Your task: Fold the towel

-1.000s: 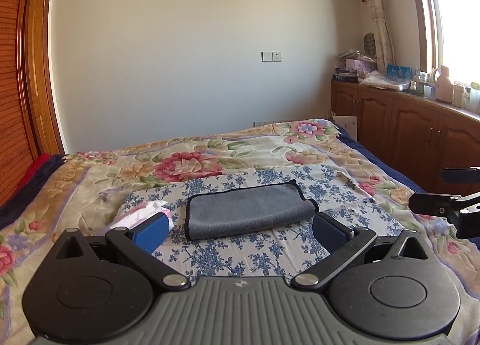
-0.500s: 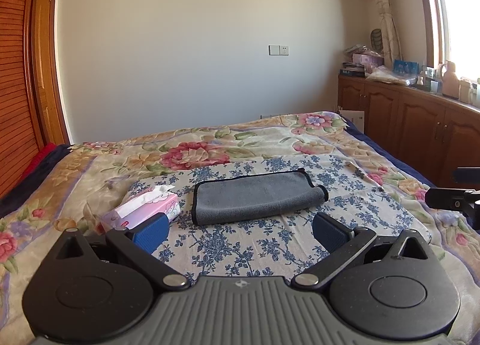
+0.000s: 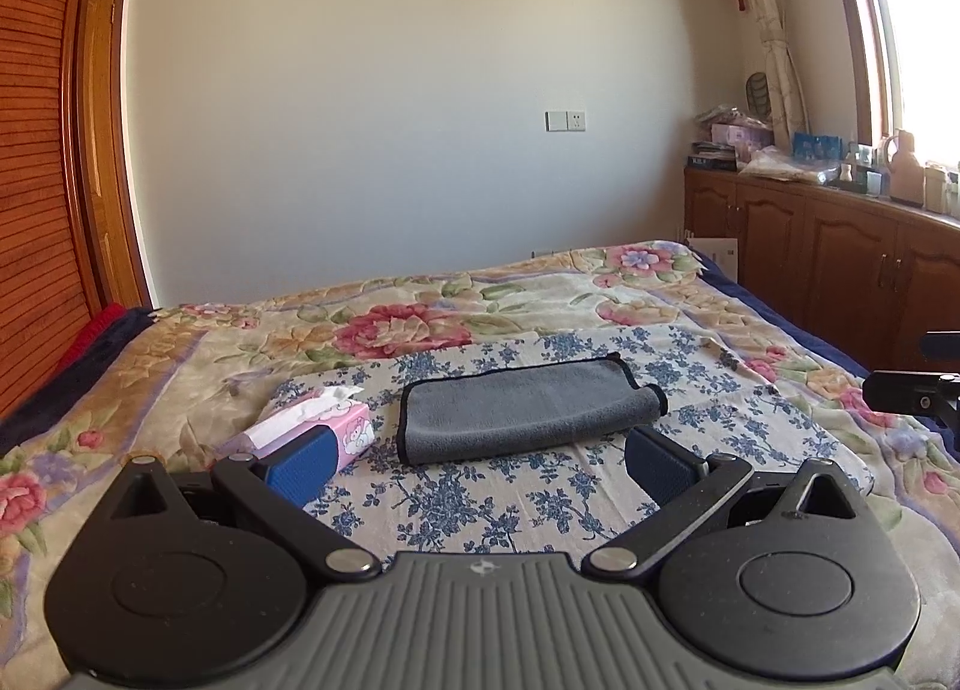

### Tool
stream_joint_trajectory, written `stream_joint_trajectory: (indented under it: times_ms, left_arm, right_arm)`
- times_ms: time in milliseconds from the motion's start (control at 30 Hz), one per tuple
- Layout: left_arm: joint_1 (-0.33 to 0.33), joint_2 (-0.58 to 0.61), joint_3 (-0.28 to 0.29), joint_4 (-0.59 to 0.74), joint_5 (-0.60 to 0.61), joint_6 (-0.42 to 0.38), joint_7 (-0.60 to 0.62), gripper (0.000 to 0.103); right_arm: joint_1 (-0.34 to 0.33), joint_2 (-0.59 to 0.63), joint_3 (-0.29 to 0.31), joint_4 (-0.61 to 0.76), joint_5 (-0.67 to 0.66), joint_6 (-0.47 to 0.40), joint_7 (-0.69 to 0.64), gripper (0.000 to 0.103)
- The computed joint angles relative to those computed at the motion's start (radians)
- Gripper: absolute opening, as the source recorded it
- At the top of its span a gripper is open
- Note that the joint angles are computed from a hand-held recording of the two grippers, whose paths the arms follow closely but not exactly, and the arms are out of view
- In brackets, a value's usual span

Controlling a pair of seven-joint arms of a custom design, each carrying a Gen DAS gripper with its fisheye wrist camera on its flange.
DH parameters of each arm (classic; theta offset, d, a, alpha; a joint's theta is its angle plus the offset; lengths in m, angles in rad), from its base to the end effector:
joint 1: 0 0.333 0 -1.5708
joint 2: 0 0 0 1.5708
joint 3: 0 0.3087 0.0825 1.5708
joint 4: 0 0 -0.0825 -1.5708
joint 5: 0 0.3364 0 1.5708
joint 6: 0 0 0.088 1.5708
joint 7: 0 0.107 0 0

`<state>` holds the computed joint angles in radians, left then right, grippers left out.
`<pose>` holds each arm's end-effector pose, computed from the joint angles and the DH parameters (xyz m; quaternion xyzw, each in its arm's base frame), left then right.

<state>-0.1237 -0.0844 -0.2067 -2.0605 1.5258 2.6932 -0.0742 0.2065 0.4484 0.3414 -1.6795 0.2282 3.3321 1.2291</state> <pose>0.4825 -0.2036 0.5375 -0.6060 0.5624 -0.3450 0.4443 0.6021 0.2825 0.5187 -0.7054 0.4175 -0.2808 0.4992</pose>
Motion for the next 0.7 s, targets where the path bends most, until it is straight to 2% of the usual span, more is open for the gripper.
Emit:
stream_joint_trajectory:
  times_ms: [267,600,700]
  left_arm:
    - [-0.004,-0.012,-0.006,-0.006,0.074,-0.02,-0.071,0.103]
    - [-0.017,-0.026,-0.015,-0.019,0.15,-0.067,-0.146,0.103]
    - [-0.021,-0.031,-0.017,-0.028,0.167,-0.08,-0.17,0.103]
  right_arm:
    - [0.055,-0.007,-0.073,-0.019,0.0,0.048,0.017,0.103]
    - [0.083,-0.01,-0.114,-0.037,-0.022,0.099,0.044,0.103]
    - [0.069,-0.009,-0.1,-0.043,-0.042,0.117,0.059,0.103]
